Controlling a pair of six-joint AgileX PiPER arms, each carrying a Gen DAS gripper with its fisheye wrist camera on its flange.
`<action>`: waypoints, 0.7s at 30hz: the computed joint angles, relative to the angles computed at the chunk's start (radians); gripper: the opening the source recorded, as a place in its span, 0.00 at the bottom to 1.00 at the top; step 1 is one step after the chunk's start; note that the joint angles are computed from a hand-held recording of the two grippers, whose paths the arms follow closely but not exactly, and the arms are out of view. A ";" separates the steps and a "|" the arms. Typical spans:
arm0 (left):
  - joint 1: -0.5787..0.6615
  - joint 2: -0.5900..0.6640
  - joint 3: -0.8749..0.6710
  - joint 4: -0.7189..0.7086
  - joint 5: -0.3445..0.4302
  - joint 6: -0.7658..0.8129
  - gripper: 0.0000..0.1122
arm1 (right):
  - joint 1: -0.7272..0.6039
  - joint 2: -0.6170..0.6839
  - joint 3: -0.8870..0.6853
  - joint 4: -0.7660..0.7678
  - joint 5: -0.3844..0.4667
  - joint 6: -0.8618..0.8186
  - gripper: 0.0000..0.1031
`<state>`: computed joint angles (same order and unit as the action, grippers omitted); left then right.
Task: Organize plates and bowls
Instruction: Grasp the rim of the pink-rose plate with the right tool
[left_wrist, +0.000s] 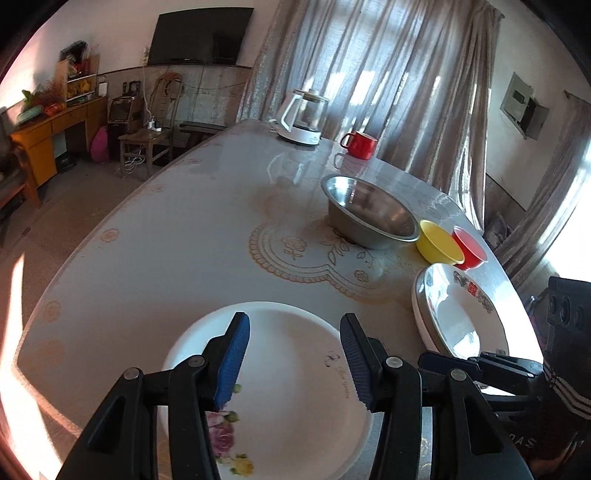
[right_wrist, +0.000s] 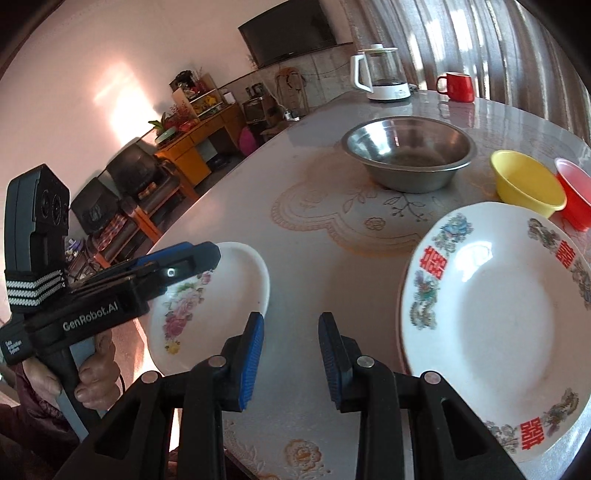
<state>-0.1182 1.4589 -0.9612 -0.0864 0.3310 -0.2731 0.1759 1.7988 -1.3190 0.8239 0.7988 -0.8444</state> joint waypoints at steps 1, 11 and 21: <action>0.020 -0.011 0.014 -0.008 -0.002 0.006 0.46 | 0.009 0.005 -0.003 0.000 0.003 -0.002 0.29; 0.173 -0.086 0.152 -0.023 -0.004 0.030 0.46 | 0.053 0.053 -0.029 -0.001 0.044 -0.004 0.29; 0.215 -0.096 0.242 -0.192 -0.013 0.227 0.44 | 0.084 0.094 -0.045 -0.024 0.046 0.020 0.29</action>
<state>0.0971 1.3629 -0.7192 -0.2781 0.3178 -0.0461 0.2601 1.8923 -1.3638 0.7995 0.8451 -0.8241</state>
